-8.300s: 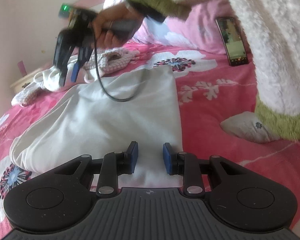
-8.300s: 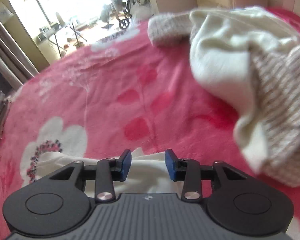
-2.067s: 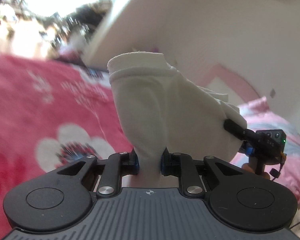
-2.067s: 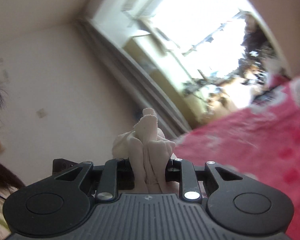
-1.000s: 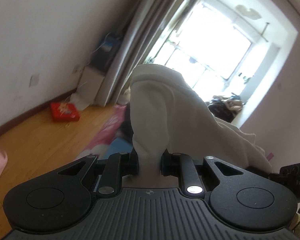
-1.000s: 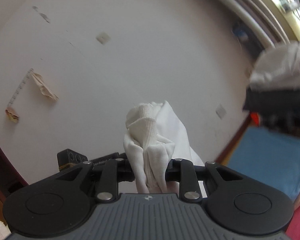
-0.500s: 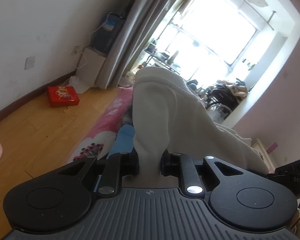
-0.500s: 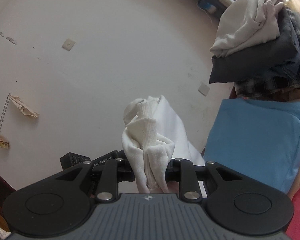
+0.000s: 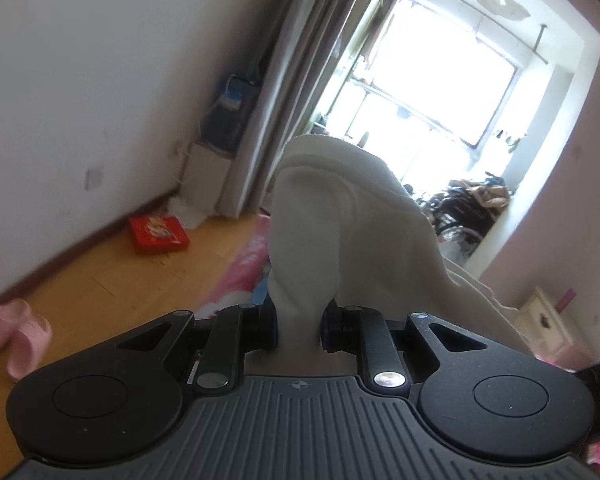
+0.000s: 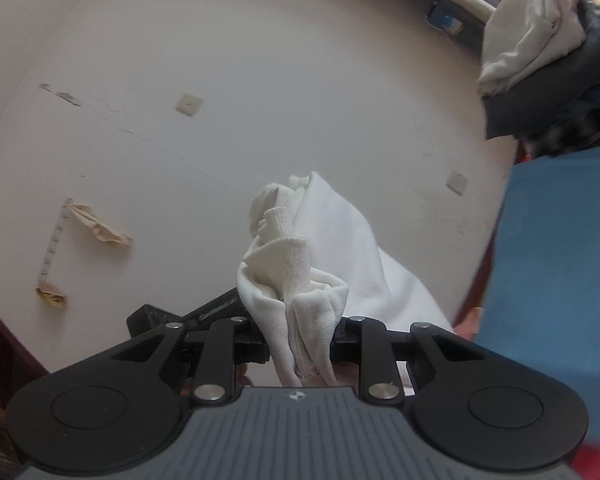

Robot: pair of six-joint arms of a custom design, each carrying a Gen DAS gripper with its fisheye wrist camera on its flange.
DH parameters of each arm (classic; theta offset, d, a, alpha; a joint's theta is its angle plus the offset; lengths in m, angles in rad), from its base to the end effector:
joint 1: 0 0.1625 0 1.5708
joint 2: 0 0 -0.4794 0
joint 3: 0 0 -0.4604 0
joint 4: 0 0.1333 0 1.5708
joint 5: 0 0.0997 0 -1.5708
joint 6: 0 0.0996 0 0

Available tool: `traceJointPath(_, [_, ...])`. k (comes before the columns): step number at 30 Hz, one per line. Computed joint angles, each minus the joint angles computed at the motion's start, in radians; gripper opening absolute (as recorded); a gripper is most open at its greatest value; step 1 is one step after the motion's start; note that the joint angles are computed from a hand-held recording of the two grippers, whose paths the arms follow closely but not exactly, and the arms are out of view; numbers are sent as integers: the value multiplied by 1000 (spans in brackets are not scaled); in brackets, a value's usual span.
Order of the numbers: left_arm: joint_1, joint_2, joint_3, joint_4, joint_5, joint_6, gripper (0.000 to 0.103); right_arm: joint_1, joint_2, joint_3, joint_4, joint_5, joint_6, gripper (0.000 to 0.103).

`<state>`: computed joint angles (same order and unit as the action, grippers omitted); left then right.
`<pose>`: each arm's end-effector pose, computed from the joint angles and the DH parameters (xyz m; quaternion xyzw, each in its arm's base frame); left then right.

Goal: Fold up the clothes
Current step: 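Lift the folded sweatshirt with both grippers and carry it to the clothes stack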

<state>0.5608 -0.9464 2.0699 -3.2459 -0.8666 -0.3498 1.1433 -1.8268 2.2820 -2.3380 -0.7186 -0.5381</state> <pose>-0.4064 -0.4888 0.1239 0.2039 0.8849 -0.4074 0.0973 0.0207 -0.4568 0.3921 -0.1138 0.8946 -0.3149 0.2959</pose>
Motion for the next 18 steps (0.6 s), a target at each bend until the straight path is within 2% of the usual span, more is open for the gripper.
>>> traceJointPath(4, [10,18,-23,32,2,-3,17,-4,-5,34,-83,12,61,26])
traceJointPath(8, [69,76,-74,39,-67,16,17,-25,40,27,-188,-18,144,26])
traceJointPath(12, [142,159,-147,32,-154,48,17,-44,126,-18,-287,-78,250,26])
traceJointPath(14, [170,202,-190,31,-175,77,17,-50,176,-46,-339,-104,288,26])
traceJointPath(18, [220,259,-262,51,-226,104,17,-57,262,-116,-397,-148,287,26])
